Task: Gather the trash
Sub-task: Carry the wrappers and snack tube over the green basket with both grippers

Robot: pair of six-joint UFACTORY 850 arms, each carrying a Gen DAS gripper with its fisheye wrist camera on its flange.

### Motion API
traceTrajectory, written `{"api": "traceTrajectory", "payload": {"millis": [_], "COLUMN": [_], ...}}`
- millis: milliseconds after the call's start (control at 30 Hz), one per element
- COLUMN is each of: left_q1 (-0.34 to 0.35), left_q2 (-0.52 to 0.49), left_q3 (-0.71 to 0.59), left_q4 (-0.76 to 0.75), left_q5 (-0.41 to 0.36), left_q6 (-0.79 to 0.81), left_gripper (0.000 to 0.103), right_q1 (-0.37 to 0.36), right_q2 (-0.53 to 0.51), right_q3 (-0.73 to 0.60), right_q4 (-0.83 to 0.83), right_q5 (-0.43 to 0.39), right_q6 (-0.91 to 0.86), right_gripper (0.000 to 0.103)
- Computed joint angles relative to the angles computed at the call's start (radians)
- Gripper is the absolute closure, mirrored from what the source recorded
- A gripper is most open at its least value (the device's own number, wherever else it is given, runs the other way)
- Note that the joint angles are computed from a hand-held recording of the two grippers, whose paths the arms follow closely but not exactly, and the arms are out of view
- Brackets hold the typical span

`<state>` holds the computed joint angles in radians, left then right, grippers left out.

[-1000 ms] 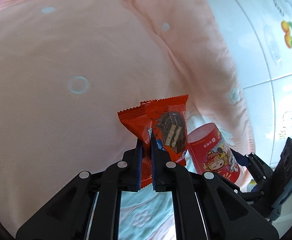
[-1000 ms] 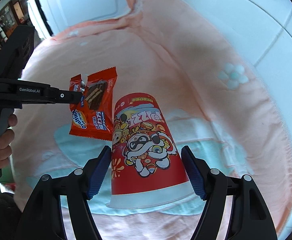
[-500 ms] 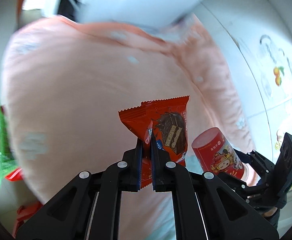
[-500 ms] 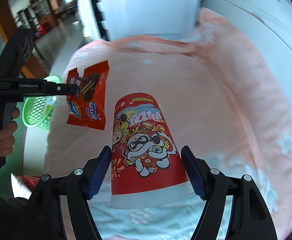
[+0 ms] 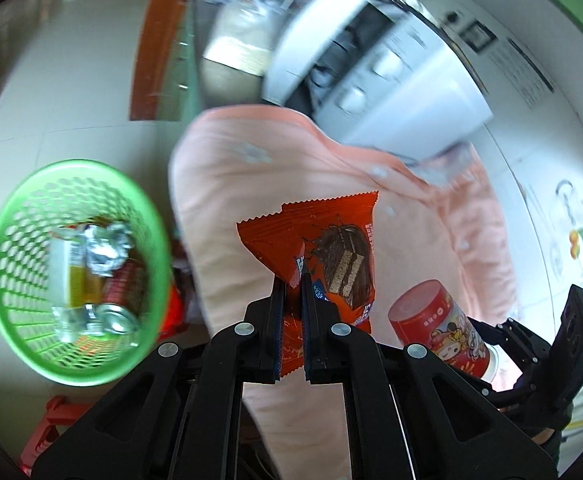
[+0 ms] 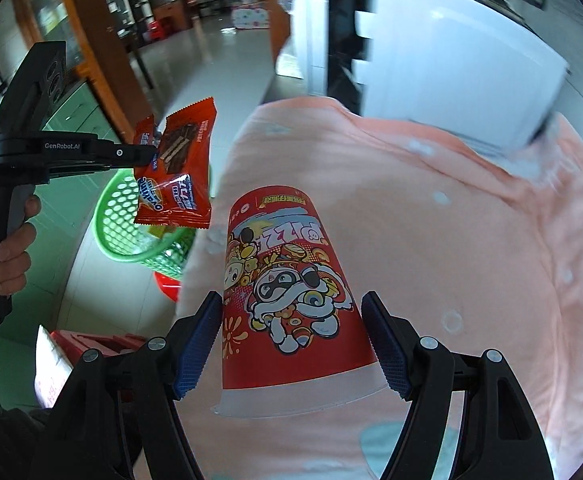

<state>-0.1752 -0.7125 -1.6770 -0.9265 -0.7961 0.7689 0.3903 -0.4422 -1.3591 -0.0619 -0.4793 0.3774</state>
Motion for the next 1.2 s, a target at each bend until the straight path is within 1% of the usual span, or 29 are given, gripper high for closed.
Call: {"api": "traceTrajectory", "payload": {"millis": [233,300,367,467,567,667,867,1100,1167,1200], "left_q1": [0.052,0.064,0.076,0.093,0.109,0.123,0.131,0.144,0.149,0.151], "left_q2": [-0.010,-0.012,-0.016,-0.026,-0.039,-0.060,-0.094,-0.133,-0.144,-0.148], "left_q3": [-0.012,-0.014,-0.017,-0.027,-0.037,-0.059,-0.093,-0.118,-0.126,-0.128], "left_q4": [0.024,0.042,0.065,0.080,0.116,0.164,0.330,0.477,0.497,0.504], "left_q5": [0.041,0.066,0.087,0.094,0.118,0.134,0.201,0.219,0.217,0.217], "left_q6": [-0.024,-0.032,-0.041,-0.053,-0.085,-0.129,-0.252,-0.355,-0.377,-0.386], "left_gripper": [0.097,0.097,0.097,0.097,0.097,0.097,0.097,0.097,0.097,0.097], "right_q1": [0.020,0.026,0.028,0.034,0.047,0.061,0.080,0.108,0.114,0.116], "right_q2": [-0.113,-0.146,-0.164,-0.209,-0.268,-0.332,-0.470,-0.618,-0.666,-0.677], "right_q3": [-0.153,-0.199,-0.225,-0.287,-0.371,-0.464,-0.652,-0.852,-0.920,-0.934], "right_q4": [0.022,0.015,0.036,0.074,0.095,0.109,0.139,0.170,0.185,0.190], "right_q5": [-0.030,-0.039,-0.040,-0.037,-0.049,-0.068,-0.117,-0.181,-0.204,-0.206], "right_q6": [-0.054,-0.061,-0.080,-0.106,-0.118,-0.124,-0.127,-0.113,-0.116,-0.117], "right_gripper": [0.034,0.034,0.034,0.034,0.034,0.034,0.034,0.034,0.034,0.034]}}
